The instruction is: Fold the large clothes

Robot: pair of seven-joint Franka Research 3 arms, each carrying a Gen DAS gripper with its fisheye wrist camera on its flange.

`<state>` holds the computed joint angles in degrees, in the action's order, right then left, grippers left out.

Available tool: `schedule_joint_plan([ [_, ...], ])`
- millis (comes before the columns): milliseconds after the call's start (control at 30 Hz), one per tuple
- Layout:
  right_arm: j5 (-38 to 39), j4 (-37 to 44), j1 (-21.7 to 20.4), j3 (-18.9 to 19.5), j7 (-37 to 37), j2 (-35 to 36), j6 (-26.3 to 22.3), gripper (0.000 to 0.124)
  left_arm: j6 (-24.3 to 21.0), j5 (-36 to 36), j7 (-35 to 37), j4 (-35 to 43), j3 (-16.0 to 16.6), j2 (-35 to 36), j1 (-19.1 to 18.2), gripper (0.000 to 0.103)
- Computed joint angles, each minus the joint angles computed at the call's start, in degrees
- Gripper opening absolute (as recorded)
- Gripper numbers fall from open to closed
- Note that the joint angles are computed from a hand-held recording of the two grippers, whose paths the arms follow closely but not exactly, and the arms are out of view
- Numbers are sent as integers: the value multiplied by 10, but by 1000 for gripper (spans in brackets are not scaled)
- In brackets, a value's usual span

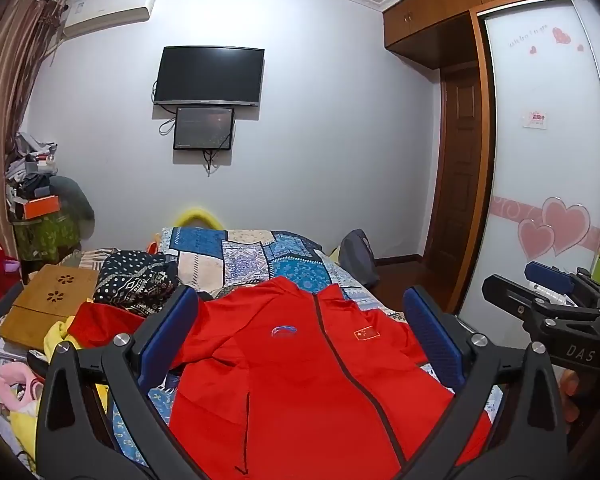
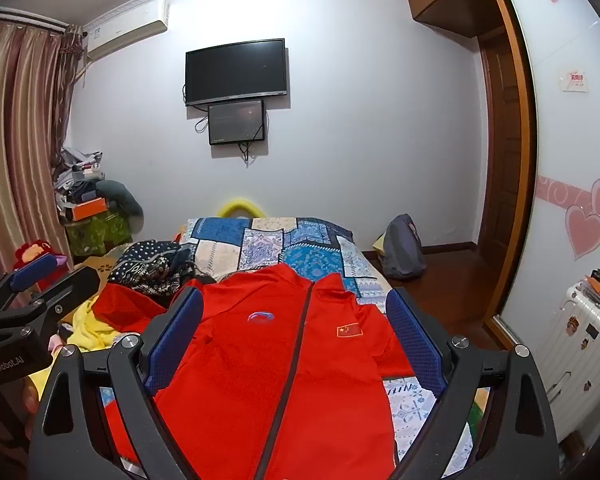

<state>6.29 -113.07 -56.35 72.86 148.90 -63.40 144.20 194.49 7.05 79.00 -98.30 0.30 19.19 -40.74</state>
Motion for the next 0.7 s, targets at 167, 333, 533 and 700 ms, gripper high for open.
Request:
schedule_joint_plan([
  [167, 3, 7, -9, 6, -1, -1, 3, 91, -2, 0, -2, 0, -3, 0, 4, 103],
  [333, 10, 6, -7, 5, -6, -5, 1, 91, -1, -2, -4, -3, -1, -1, 3, 103],
  [533, 14, 12, -12, 5, -9, -7, -2, 91, -16, 10, -12, 10, -7, 4, 10, 103],
  [700, 17, 11, -12, 5, -13, -8, -2, 91, -17, 32, -32, 13, -20, 7, 27, 103],
])
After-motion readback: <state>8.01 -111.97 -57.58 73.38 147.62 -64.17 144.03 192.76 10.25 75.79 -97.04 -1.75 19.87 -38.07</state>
